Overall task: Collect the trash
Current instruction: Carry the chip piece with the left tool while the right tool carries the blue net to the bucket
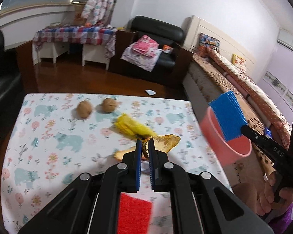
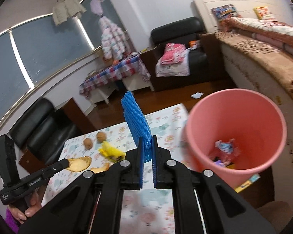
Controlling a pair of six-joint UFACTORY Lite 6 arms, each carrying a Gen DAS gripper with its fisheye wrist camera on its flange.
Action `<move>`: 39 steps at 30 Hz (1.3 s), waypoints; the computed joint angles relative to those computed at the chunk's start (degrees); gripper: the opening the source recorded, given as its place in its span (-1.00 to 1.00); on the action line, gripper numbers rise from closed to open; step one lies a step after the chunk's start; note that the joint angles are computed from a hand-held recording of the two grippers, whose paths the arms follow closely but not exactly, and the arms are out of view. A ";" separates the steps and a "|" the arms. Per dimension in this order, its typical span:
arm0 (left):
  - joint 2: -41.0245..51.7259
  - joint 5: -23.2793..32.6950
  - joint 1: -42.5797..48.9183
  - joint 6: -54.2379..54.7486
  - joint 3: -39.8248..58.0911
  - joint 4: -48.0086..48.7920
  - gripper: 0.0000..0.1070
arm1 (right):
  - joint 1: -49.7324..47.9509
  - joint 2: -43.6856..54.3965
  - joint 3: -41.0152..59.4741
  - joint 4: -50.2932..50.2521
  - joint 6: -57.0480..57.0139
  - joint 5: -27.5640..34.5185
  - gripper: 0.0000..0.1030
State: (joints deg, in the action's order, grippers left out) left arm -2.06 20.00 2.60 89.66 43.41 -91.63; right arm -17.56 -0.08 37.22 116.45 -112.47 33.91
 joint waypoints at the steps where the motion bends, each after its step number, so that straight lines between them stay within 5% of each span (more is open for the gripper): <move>1: -0.13 -0.48 -1.32 -0.60 0.32 0.24 -0.89 | -1.28 -0.40 -0.41 0.25 -0.47 0.14 -0.86; 14: 8.15 -8.80 -21.10 -18.24 13.69 11.72 -0.89 | -16.12 3.46 -0.44 3.08 -7.49 4.43 -0.86; 30: 33.95 -10.26 -36.65 -77.99 42.88 68.85 -0.88 | -22.59 14.72 5.00 2.65 -9.47 8.28 -0.86; 39: 41.57 -8.27 -38.59 -83.82 50.07 74.65 -0.88 | -22.25 19.93 8.87 2.90 -8.75 8.50 -0.86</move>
State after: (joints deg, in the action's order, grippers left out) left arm 39.51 11.73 -35.98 5.84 93.47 -16.98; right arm -39.82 19.85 46.09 119.36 -121.22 42.41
